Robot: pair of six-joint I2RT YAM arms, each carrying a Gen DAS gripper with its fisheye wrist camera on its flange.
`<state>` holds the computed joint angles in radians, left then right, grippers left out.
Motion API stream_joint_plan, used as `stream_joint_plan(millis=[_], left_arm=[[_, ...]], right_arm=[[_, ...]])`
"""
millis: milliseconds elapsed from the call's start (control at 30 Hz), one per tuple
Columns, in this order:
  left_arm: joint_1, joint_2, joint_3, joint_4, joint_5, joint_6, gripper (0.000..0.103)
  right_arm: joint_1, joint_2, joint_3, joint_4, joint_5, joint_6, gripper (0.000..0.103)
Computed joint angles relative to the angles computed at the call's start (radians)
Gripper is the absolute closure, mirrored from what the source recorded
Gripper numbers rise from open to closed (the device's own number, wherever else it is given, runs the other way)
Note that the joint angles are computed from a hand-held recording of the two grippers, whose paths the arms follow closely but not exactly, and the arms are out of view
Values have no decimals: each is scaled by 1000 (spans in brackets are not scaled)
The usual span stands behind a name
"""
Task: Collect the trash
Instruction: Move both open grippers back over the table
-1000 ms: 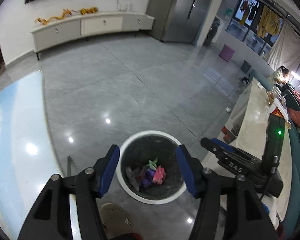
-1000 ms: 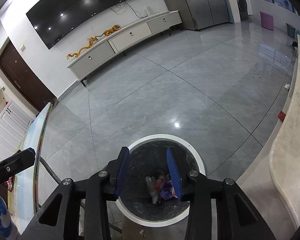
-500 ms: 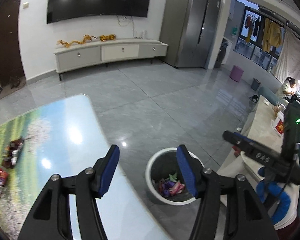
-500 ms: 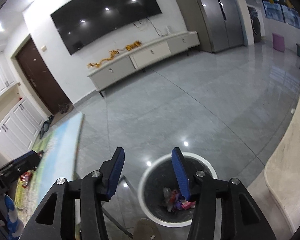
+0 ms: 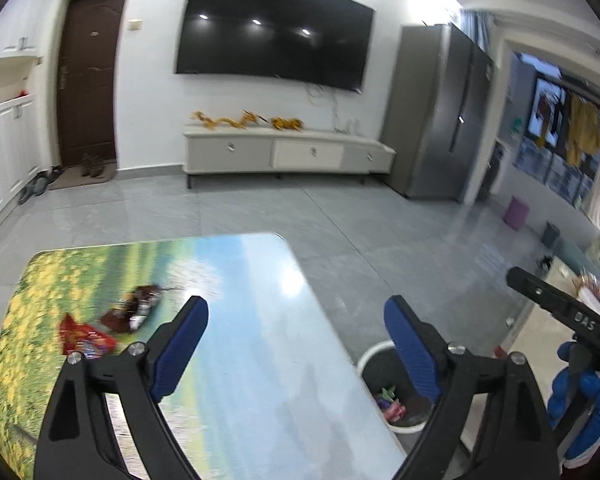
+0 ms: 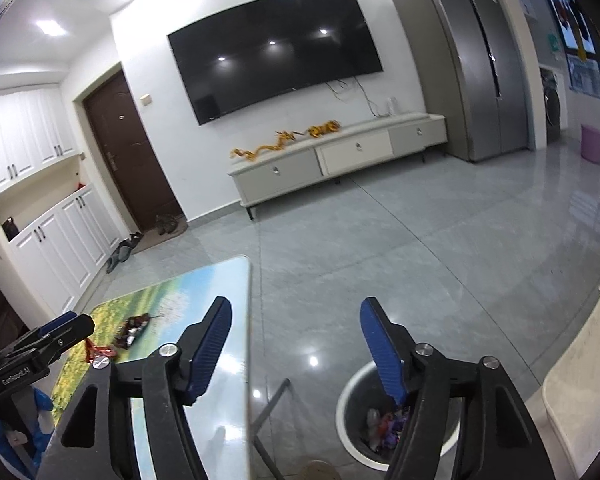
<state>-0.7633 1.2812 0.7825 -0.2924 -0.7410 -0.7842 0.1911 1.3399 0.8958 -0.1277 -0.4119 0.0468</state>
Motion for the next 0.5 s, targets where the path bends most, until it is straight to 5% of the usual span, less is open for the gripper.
stream_joint_plan(millis=[300,400,500], left_arm=[[29,-446,-194,-191,-154,-65,13],[53,-622,-232,-336,-206,-80,12],[161,-778,-240,-459,-159,-2,12]], right_arm=[[202,-61,43,-32,135,40,18],[260,-51,66,-32,161,62,13],[325,-23,98,-26,196,85,10]])
